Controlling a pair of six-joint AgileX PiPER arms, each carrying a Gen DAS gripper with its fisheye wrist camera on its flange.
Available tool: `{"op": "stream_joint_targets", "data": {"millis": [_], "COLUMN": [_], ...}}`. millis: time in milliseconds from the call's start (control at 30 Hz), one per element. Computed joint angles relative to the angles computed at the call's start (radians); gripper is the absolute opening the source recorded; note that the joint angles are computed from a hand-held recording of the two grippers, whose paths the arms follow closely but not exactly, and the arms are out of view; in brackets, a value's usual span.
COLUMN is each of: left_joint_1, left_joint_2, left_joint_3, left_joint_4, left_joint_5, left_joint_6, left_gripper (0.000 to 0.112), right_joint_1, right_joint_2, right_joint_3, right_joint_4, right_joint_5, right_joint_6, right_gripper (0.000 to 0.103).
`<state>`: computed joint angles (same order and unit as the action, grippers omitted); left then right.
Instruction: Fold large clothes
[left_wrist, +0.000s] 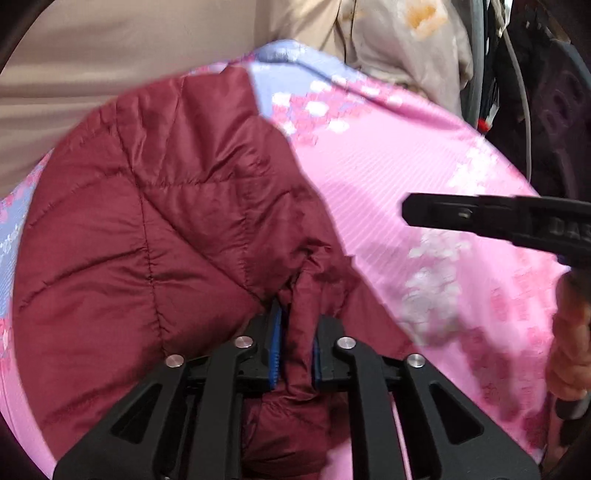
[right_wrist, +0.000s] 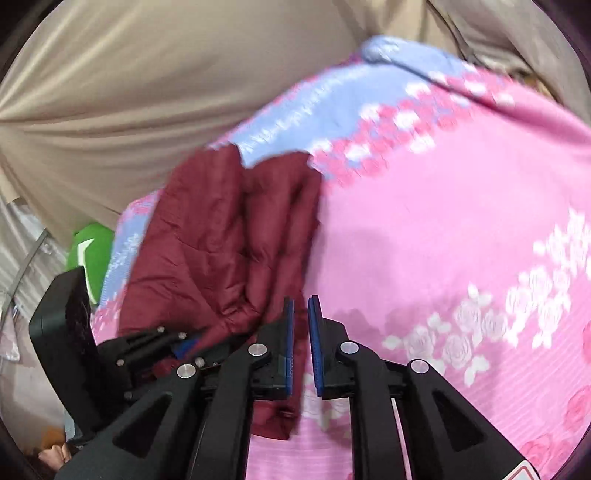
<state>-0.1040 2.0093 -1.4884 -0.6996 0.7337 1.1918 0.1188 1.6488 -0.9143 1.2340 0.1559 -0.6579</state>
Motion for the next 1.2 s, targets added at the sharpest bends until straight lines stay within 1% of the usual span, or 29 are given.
{"op": "stream_joint_targets", "data": {"millis": [33, 67, 100, 133, 167, 200, 233, 267, 333, 367, 400, 467, 500, 533, 567, 600, 633, 667, 700, 733, 767, 833, 867, 900, 967, 1067, 1100, 1167, 1200], "left_joint_1": [0.027, 0.074, 0.115, 0.15, 0.179, 0.235, 0.255, 0.296, 0.341, 0.362, 0.367, 0.377, 0.372, 0.365, 0.35, 0.337, 0.326, 0.3, 0.278, 0.257, 0.241, 0.214, 0.201, 0.193, 0.184, 0.183, 0.183, 0.182, 0.179], "left_joint_2": [-0.026, -0.069, -0.102, -0.127, -0.148, -0.176, -0.185, -0.192, -0.181, -0.163, -0.151, -0.099, -0.09, -0.073, -0.071, -0.062, -0.054, -0.039, -0.021, -0.002, 0.013, 0.033, 0.037, 0.035, 0.04, 0.043, 0.043, 0.042, 0.039], "left_joint_3": [0.01, 0.033, 0.047, 0.054, 0.06, 0.062, 0.058, 0.046, 0.019, -0.008, -0.016, -0.071, -0.071, -0.078, -0.055, -0.051, -0.044, -0.046, -0.045, -0.048, -0.045, -0.026, -0.016, -0.005, 0.002, -0.002, 0.001, 0.007, 0.015], "left_joint_4": [-0.044, -0.117, -0.17, -0.209, -0.237, -0.286, -0.302, -0.322, -0.326, -0.314, -0.312, -0.273, -0.267, -0.248, -0.24, -0.232, -0.212, -0.184, -0.159, -0.128, -0.111, -0.109, -0.105, -0.103, -0.085, -0.072, -0.073, -0.078, -0.079], "left_joint_5": [0.044, 0.102, 0.148, 0.18, 0.198, 0.225, 0.229, 0.231, 0.213, 0.196, 0.184, 0.171, 0.163, 0.156, 0.138, 0.131, 0.131, 0.126, 0.129, 0.126, 0.118, 0.07, 0.044, 0.024, 0.001, -0.003, -0.005, -0.015, -0.025], "left_joint_6": [0.037, 0.102, 0.143, 0.169, 0.182, 0.198, 0.191, 0.173, 0.129, 0.091, 0.078, -0.009, -0.024, -0.045, -0.043, -0.042, -0.042, -0.054, -0.063, -0.081, -0.089, -0.079, -0.076, -0.068, -0.069, -0.076, -0.07, -0.058, -0.051], "left_gripper": [0.025, 0.028, 0.039, 0.049, 0.051, 0.053, 0.054, 0.054, 0.056, 0.056, 0.056, 0.056, 0.056, 0.056, 0.056, 0.056, 0.055, 0.053, 0.048, 0.04, 0.037, 0.036, 0.036, 0.036, 0.036, 0.036, 0.036, 0.036, 0.036], "right_joint_1": [0.001, 0.009, 0.032, 0.043, 0.063, 0.093, 0.099, 0.104, 0.14, 0.148, 0.154, 0.167, 0.171, 0.178, 0.181, 0.176, 0.166, 0.158, 0.143, 0.131, 0.114, 0.079, 0.077, 0.082, 0.103, 0.141, 0.163, 0.229, 0.258], "right_joint_2": [0.005, -0.001, 0.014, 0.045, 0.086, 0.137, 0.153, 0.165, 0.241, 0.292, 0.317, 0.402, 0.453, 0.473, 0.491, 0.486, 0.465, 0.442, 0.426, 0.424, 0.433, 0.508, 0.527, 0.541, 0.518, 0.392, 0.318, 0.191, 0.157], "right_joint_3": [-0.029, -0.051, -0.072, -0.118, -0.175, -0.235, -0.254, -0.292, -0.421, -0.493, -0.526, -0.646, -0.72, -0.755, -0.783, -0.773, -0.732, -0.692, -0.658, -0.647, -0.64, -0.686, -0.7, -0.703, -0.692, -0.575, -0.508, -0.367, -0.311], "right_joint_4": [-0.1, -0.2, -0.283, -0.329, -0.335, -0.331, -0.367, -0.443, -0.643, -0.743, -0.839, -1.036, -1.097, -1.117, -1.098, -1.039, -0.978, -0.957, -0.974, -0.995, -0.976, -0.872, -0.864, -0.897, -1.069, -1.369, -1.469, -1.669, -1.768], "right_joint_5": [0.001, 0.0, -0.017, -0.015, -0.007, -0.016, 0.0, 0.018, 0.051, 0.077, 0.093, 0.167, 0.218, 0.241, 0.251, 0.227, 0.179, 0.139, 0.118, 0.12, 0.124, 0.188, 0.201, 0.199, 0.208, 0.169, 0.149, 0.093, 0.058], "right_joint_6": [0.081, 0.161, 0.242, 0.284, 0.295, 0.303, 0.332, 0.399, 0.597, 0.697, 0.797, 0.997, 1.057, 1.077, 1.057, 1.0, 0.937, 0.913, 0.929, 0.96, 0.951, 0.85, 0.837, 0.865, 1.03, 1.306, 1.381, 1.566, 1.665], "right_gripper": [0.02, 0.027, 0.032, 0.037, 0.039, 0.04, 0.045, 0.052, 0.061, 0.062, 0.062, 0.061, 0.054, 0.022, 0.009, 0.007, 0.004, 0.004, 0.004, 0.003, 0.003, 0.004, 0.004, 0.004, 0.007, 0.012, 0.014, 0.015, 0.015]}}
